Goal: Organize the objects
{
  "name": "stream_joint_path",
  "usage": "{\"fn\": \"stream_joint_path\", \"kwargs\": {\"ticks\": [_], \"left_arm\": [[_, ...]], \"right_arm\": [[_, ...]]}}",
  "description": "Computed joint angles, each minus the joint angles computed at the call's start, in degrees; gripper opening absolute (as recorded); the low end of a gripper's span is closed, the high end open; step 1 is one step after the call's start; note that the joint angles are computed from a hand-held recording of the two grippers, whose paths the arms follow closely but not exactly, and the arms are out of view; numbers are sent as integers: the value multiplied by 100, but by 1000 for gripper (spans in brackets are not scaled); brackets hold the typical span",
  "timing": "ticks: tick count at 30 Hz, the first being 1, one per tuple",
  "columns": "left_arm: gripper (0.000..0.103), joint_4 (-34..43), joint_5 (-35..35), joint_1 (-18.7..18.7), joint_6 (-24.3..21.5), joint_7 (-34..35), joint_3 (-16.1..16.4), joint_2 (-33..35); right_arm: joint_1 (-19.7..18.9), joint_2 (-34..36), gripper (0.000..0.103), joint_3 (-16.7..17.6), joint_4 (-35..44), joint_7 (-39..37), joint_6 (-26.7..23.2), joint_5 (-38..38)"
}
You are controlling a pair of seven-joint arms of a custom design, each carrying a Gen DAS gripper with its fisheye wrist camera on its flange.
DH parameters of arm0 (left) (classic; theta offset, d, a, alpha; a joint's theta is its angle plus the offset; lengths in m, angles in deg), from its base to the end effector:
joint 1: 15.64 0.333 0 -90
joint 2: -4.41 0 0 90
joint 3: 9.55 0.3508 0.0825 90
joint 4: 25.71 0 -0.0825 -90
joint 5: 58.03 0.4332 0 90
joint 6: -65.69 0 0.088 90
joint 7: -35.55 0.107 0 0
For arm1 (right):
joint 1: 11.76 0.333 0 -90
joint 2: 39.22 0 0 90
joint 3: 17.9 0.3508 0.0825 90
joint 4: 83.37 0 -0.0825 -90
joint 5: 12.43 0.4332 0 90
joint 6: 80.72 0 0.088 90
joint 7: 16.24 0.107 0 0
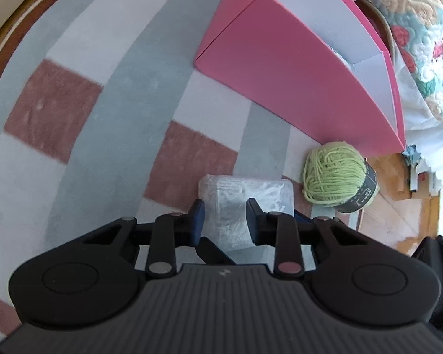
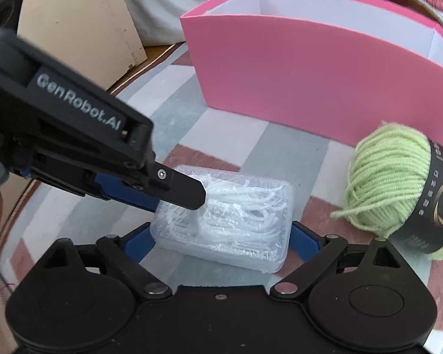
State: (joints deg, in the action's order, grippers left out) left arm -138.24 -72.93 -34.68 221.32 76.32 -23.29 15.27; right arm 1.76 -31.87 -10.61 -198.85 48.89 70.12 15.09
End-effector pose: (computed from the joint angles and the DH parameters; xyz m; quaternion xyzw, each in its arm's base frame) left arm 0.5848 -0.3559 0.4510 0.8243 -0.4831 0.2824 0.0857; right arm 0.6235 0.2220 0.4498 -0.8051 0.5177 -0.0553 0.2843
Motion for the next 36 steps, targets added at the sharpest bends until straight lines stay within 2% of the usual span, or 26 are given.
{"fn": "stream_joint_path", "kwargs": {"ticks": [2, 11, 19, 20, 23, 25, 27, 29, 32, 36], "left_arm": [[29, 15, 86, -31, -61, -1, 3, -22], [32, 265, 1172, -323, -629, -609, 86, -50], [34, 291, 1224, -348, -649, -621, 25, 3], [38, 300, 1344, -379, -681, -712, 60, 7], [38, 275, 1552, -402, -681, -908, 108, -10], [38, 261, 1482, -365, -663, -851, 78, -15], [41, 261, 1475, -351, -666, -823, 71, -19], [50, 270, 1370, -320, -648, -702, 39, 8], [51, 322, 1435, -374, -680, -759, 47, 49], [48, 293, 1548, -420, -696, -884, 69, -11]], "right_arm": [[-52, -17, 97, 5, 62, -85, -205, 165], [-7, -326, 97, -95, -247, -522, -408, 484], [21, -393, 98, -207, -309, -652, -642, 411], [8, -398, 98, -216, -296, -754, -730, 478], [-58, -429, 98, -249, -245, -1191, -1138, 884], [-45, -499, 97, -260, -343, -1384, -1054, 985], [-17, -554, 91, -276, -434, -1486, -924, 966], [2, -609, 81, -300, -506, -1687, -846, 942], [5, -670, 69, -356, -579, -1940, -787, 961], [6, -654, 65, -378, -602, -2068, -707, 1053]]}}
